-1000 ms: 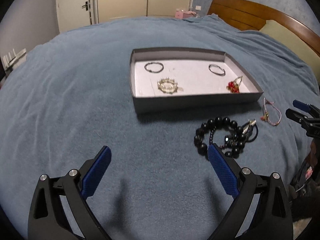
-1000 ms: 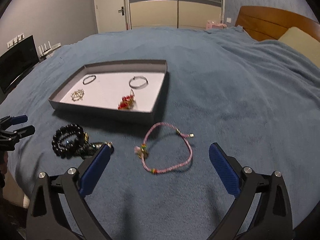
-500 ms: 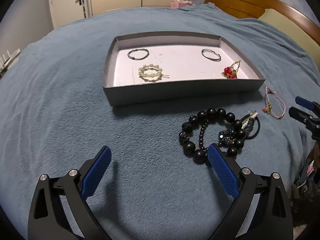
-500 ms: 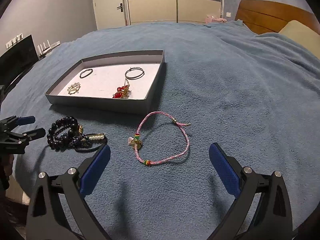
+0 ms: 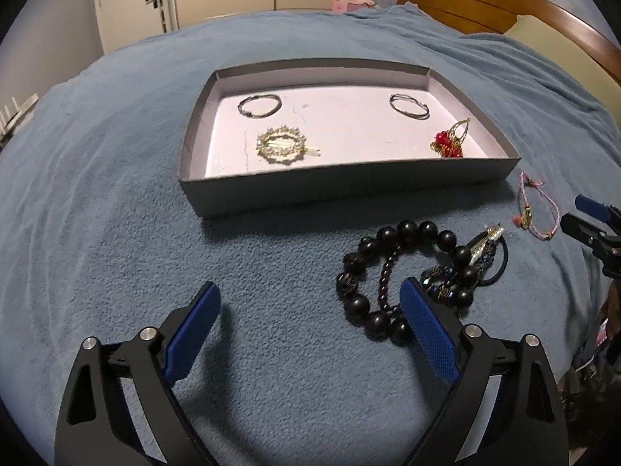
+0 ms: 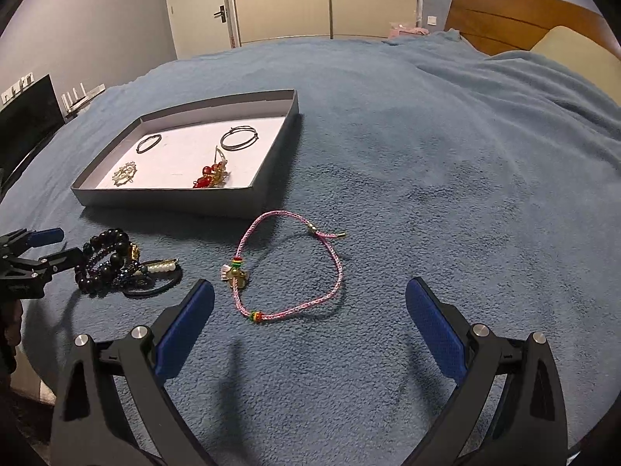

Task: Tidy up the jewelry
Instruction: 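Move both grippers back toward the remaining bracelets, then close the left gripper on the black bead bracelet while the right grasps the pink cord bracelet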

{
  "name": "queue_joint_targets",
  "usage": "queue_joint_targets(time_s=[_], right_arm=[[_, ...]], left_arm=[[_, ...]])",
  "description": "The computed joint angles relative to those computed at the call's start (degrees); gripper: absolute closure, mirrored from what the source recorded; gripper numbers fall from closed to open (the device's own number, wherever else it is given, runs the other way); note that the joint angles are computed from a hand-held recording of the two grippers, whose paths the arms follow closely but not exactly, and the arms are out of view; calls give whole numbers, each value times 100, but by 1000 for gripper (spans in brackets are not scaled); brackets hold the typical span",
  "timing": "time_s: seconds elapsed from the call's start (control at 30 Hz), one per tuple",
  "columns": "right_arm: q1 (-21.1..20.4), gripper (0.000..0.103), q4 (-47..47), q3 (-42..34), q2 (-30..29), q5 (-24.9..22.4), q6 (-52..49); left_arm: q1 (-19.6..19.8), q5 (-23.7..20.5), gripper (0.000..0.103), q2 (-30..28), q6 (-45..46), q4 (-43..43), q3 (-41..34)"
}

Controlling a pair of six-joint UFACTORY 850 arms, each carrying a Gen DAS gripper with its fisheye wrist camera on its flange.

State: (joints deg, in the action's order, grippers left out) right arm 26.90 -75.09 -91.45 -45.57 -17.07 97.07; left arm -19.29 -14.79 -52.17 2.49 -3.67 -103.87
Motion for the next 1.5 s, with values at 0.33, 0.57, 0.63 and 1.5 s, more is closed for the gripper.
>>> queue_joint_targets(time_s=[0.33,0.57,0.63,1.5], right_arm=[[-7,7,-303,42,-13,-14,178],[-57,35,63,-81,-102,-87,-108],[-80,44,310,-157,-154,-67,-343],[-142,100,-507,-71,-28,384,666]], left_arm=[[-36,-201,59,-188,517,-341,-279],[-29,-249,72,-215,1075,-821,-298],[-41,-259,73,-233,1006,-731,-306],[89,48,88,62,3020,-2494,172]])
